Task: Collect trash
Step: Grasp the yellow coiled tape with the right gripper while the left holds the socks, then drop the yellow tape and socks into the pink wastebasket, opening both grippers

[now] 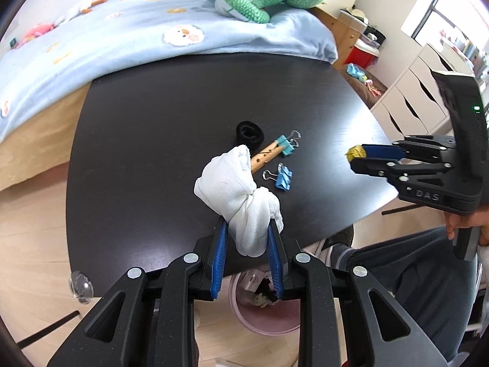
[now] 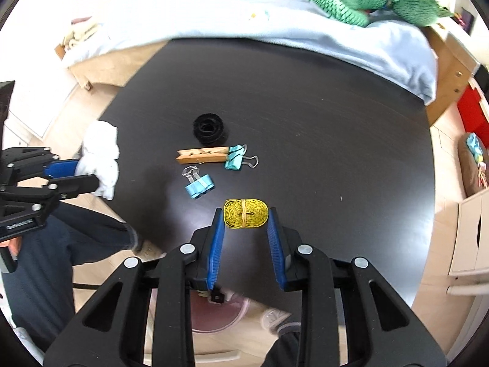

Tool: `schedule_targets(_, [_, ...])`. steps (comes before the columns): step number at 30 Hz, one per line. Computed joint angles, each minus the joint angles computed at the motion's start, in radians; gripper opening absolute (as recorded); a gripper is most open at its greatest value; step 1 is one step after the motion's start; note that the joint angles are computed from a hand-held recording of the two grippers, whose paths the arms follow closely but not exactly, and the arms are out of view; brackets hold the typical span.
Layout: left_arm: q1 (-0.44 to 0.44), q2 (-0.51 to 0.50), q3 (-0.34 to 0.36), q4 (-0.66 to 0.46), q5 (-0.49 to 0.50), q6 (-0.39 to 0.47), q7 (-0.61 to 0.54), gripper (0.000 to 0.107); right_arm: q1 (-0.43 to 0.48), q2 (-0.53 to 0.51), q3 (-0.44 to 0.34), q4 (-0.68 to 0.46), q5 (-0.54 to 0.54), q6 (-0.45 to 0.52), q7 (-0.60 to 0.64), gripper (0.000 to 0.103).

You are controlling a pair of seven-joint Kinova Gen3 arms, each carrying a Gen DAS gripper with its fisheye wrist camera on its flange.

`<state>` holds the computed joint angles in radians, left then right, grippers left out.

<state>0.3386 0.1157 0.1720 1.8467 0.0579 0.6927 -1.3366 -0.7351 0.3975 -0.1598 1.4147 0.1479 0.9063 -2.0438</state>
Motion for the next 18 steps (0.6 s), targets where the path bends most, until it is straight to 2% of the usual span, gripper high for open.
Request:
schedule_targets(7, [0.042, -0.072, 0.023, 0.033, -0.064, 0.004, 0.06, 0.025, -0.071, -0.13, -0.014, 0.118, 0.078, -0.047, -0.142, 0.028])
schedule_targets(12, [0.056, -0.12, 0.044, 0.057, -0.059, 0.007, 0.066, 0.025, -0.094, -0.197, -0.047, 0.182, 0.13, -0.063, -0.23, 0.028])
schedule_targets(18, [0.074, -0.163, 0.07, 0.089, -0.066, 0.006, 0.098, 0.025, -0.097, -0.251, -0.094, 0.249, 0.143, -0.086, -0.304, 0.028])
